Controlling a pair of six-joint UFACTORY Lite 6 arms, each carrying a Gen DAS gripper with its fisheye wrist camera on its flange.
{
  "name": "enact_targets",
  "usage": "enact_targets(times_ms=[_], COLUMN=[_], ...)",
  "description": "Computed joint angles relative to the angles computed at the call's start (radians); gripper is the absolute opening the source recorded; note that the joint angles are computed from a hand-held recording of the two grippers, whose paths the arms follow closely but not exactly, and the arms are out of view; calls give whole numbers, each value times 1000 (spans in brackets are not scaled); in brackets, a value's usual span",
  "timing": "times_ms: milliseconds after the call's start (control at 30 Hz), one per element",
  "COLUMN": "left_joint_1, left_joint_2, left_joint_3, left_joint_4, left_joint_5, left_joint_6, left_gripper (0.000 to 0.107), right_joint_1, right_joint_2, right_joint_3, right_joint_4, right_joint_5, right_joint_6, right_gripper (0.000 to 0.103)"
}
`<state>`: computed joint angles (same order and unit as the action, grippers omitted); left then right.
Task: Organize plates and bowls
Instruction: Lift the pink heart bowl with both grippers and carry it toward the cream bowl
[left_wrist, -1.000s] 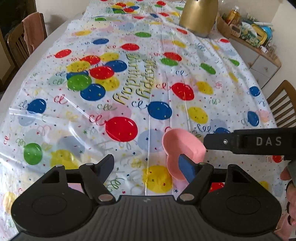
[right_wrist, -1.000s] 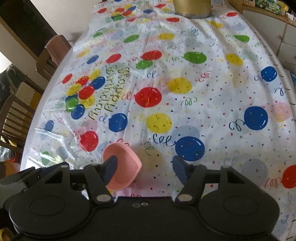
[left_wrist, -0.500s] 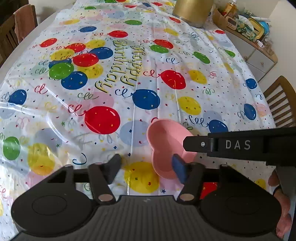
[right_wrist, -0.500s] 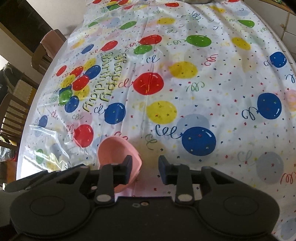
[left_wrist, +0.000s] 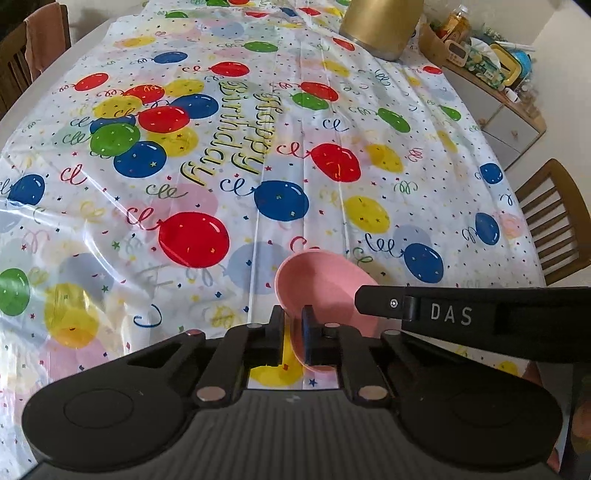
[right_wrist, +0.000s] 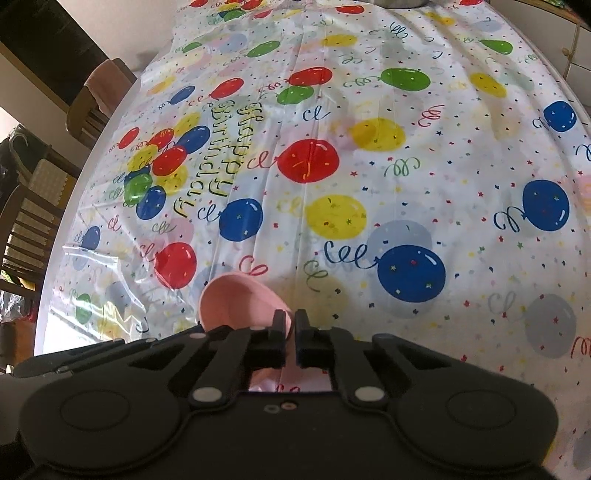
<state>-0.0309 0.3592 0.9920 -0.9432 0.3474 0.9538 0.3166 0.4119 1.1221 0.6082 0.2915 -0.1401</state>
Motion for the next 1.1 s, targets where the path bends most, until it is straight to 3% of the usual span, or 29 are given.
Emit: enact_targets(times_ms=[267, 467, 1100], left_joint_1=[10, 59, 401], left_joint_2=[-113, -264, -838], left_joint_3=[-69, -147, -393], left_joint_4=[113, 178, 317], left_joint_5=[29, 110, 549], left_joint_6=[-94, -123, -32], left_gripper=[8, 8, 8], right_joint_1=[30, 80, 462], right_joint_2=[-91, -221, -642], right_joint_3=[-64, -140, -289], right_joint_4=[-68, -163, -785], right_joint_5=[7, 27, 208], right_joint_6=[99, 235, 1071], right_gripper=[3, 3, 3])
